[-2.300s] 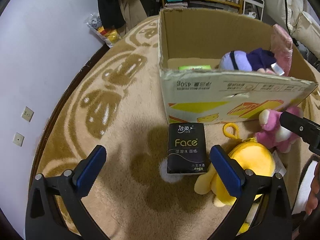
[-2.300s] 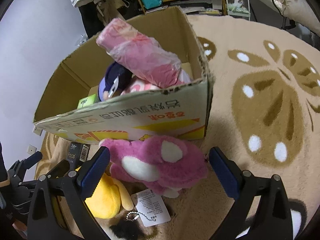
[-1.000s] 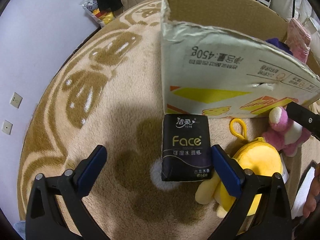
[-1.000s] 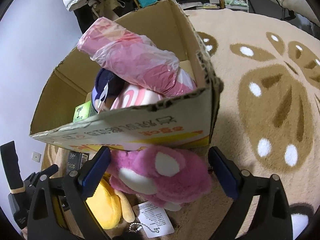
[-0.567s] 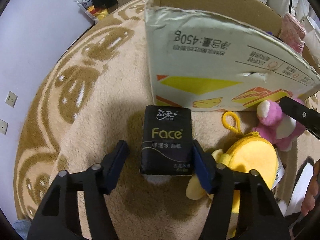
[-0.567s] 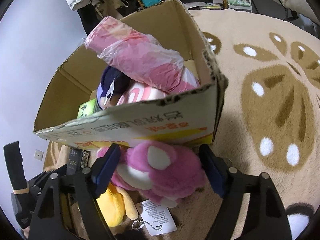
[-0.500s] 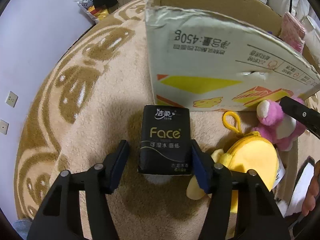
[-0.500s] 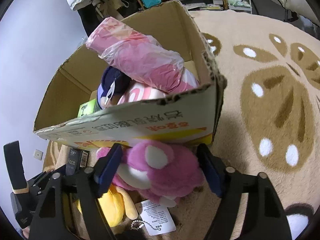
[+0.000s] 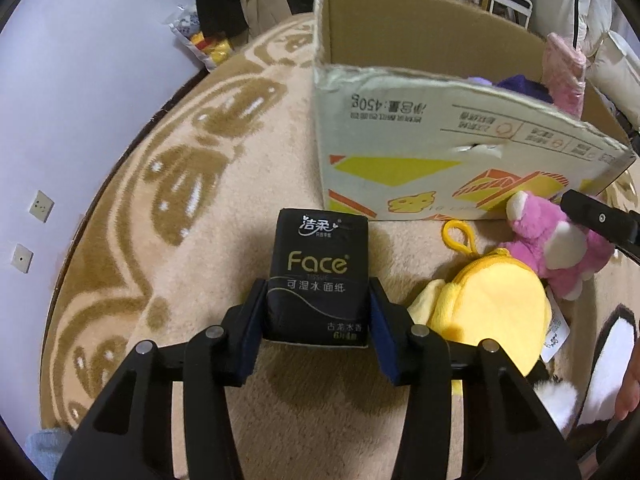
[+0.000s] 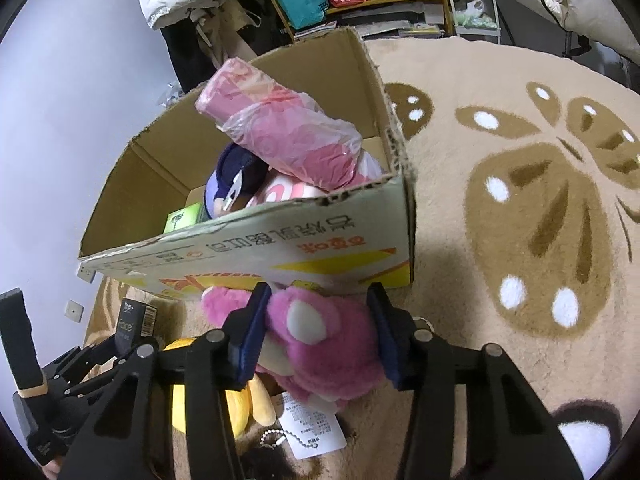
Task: Organize soft objects
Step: 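Close the right tool on the pink plush bunny while the left grasps the black Face tissue pack, then lift the pink bunny into the box with the right tool while the left carries the tissue pack in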
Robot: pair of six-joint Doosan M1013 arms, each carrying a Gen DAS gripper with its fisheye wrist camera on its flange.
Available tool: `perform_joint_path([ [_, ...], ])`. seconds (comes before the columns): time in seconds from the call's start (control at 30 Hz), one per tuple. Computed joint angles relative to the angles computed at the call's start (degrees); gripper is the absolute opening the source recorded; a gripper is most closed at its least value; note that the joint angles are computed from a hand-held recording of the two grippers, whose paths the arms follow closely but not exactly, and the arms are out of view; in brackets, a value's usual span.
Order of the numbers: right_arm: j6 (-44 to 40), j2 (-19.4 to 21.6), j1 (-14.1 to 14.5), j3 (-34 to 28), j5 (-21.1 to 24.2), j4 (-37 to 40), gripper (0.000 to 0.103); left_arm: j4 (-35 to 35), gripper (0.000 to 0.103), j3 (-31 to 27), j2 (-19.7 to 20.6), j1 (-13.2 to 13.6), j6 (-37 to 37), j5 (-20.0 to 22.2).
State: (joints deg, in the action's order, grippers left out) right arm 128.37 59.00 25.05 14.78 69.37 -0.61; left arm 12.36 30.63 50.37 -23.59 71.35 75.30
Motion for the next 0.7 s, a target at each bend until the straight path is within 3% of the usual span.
perform_joint_path([
  [0.43,1.0,-8.3,1.6,13.2,-10.7,-5.8,0.050,7.1,0.046,11.8,-8.4,-1.4,-7.1,-11.3],
  [0.7,2.4,-11.1,1.8,15.8,-15.4,-8.2,0.050,14.4,0.046,16.6,-12.5,-2.8,-10.4,-18.9],
])
